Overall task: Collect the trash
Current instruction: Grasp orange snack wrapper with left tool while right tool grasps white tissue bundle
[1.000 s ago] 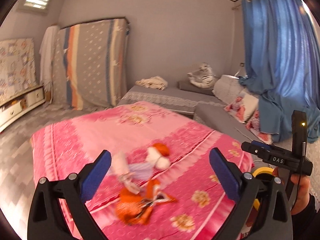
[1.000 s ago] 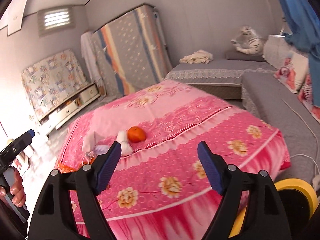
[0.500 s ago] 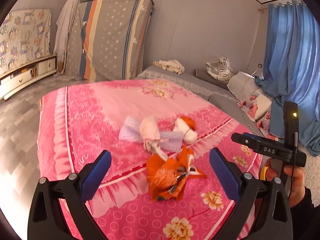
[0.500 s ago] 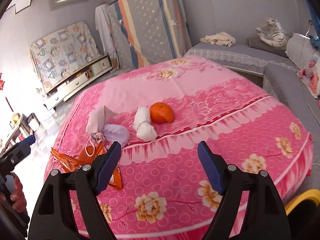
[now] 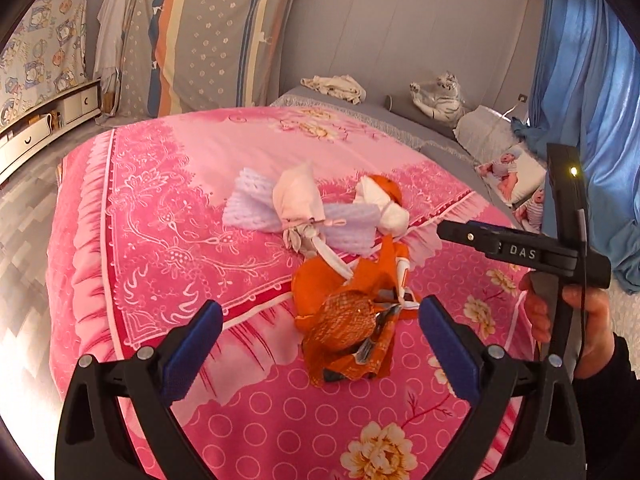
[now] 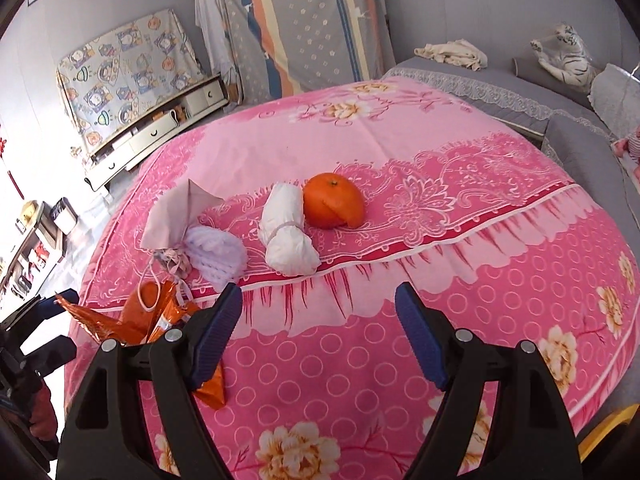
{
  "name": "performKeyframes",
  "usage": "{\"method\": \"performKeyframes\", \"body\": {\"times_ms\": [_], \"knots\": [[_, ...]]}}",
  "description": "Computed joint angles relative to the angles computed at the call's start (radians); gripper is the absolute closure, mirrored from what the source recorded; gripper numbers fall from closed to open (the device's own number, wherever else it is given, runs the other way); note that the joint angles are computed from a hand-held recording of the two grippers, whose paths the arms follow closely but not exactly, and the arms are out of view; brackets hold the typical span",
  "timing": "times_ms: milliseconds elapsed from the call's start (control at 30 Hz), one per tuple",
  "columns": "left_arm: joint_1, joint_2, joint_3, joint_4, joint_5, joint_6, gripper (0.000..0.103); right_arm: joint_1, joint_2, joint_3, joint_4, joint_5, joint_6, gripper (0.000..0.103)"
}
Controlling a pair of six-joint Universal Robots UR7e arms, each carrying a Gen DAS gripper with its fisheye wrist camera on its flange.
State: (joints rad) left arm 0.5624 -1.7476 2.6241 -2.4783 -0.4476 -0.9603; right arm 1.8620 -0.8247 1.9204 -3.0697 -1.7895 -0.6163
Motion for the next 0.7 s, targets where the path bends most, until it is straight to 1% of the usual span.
{"method": "performKeyframes", "body": {"times_ms": [300, 500, 633, 700], "knots": [[0.064, 0.068, -0.015, -0.116, -0.038, 0.086, 0.008, 0.021, 0.077, -0.092, 0.065, -0.041, 0.004, 0.029], [0.105, 0.113, -0.030, -0.194, -0.066, 0.167, 0.009, 0.040, 0.135, -0.152, 0.079, -0.072, -0.011, 0.030], [0.131, 0.135, -0.037, -0.251, -0.092, 0.211, 0.012, 0.049, 0.169, -0.193, 0.100, -0.092, -0.017, 0.031], [0.146, 0.144, -0.041, -0.277, -0.108, 0.235, 0.015, 0.051, 0.184, -0.214, 0.117, -0.097, -0.018, 0.034]]}}
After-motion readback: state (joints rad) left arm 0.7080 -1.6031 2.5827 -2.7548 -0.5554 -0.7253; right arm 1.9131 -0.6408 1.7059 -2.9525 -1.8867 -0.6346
